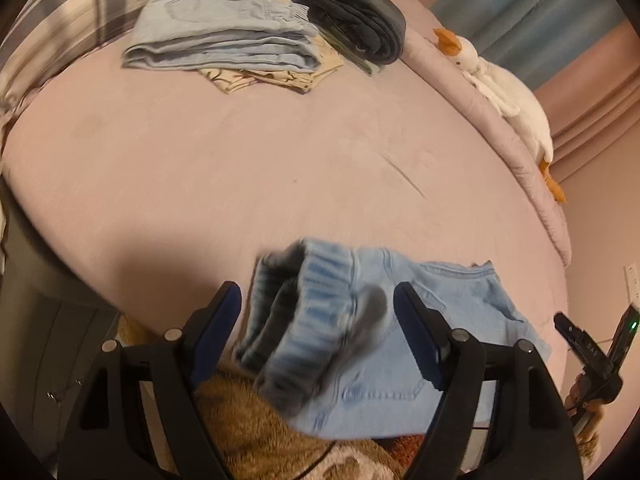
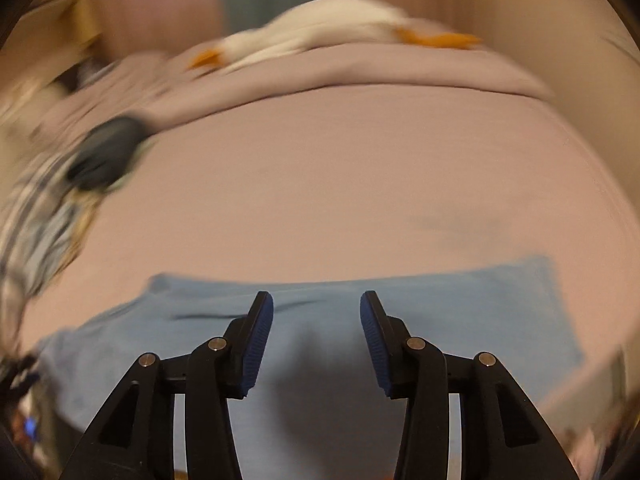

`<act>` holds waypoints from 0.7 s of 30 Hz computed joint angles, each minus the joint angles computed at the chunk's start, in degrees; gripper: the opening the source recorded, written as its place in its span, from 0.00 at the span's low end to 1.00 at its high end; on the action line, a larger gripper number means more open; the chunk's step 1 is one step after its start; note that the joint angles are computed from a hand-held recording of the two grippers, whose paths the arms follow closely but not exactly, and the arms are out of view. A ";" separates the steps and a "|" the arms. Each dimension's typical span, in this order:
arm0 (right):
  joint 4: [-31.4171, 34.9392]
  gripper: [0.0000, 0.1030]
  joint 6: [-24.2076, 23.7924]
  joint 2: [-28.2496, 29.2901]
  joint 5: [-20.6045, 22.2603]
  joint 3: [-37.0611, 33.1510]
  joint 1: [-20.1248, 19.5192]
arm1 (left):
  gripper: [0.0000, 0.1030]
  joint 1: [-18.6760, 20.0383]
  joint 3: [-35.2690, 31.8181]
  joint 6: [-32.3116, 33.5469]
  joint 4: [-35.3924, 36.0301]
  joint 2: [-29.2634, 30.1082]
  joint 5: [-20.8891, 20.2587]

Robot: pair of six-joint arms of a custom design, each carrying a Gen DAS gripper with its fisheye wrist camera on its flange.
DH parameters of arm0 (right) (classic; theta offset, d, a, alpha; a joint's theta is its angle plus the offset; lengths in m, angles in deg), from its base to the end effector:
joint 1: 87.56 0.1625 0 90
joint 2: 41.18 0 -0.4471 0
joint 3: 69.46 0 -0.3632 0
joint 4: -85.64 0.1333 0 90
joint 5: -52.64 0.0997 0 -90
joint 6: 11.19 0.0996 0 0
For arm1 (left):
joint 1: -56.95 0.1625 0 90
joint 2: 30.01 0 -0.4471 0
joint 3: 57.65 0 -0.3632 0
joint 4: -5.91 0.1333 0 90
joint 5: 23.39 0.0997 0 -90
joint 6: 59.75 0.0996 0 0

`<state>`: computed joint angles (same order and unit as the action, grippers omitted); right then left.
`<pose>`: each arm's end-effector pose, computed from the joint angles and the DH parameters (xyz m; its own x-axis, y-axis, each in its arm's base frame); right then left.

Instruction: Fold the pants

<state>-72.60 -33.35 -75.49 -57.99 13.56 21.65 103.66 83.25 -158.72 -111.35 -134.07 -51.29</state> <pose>0.3343 -0.6609 0.0871 -0.7374 -0.5179 0.4336 -0.6352 0.7501 -0.1844 -0.0258 -0.3502 0.3159 -0.6305 -0.7757 -0.0285 -0.3422 0.3108 -0.8867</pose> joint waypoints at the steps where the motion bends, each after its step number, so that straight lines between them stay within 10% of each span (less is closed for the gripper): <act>1: 2.20 0.44 -1.12 1.36 1.34 -1.21 0.90 | 0.69 1.48 -0.09 3.11 -3.27 1.05 -0.36; 7: 9.87 0.77 -6.91 9.27 1.98 -8.47 5.50 | 0.65 4.57 2.40 9.76 -13.93 1.10 -2.24; 13: 13.22 0.77 -10.84 14.92 -1.10 -14.37 7.51 | 0.43 5.22 4.81 12.58 -22.02 1.77 -3.41; 21: 21.23 0.57 -7.63 18.98 -2.46 -20.72 7.19 | 0.41 4.46 3.88 8.10 -16.44 2.94 -1.30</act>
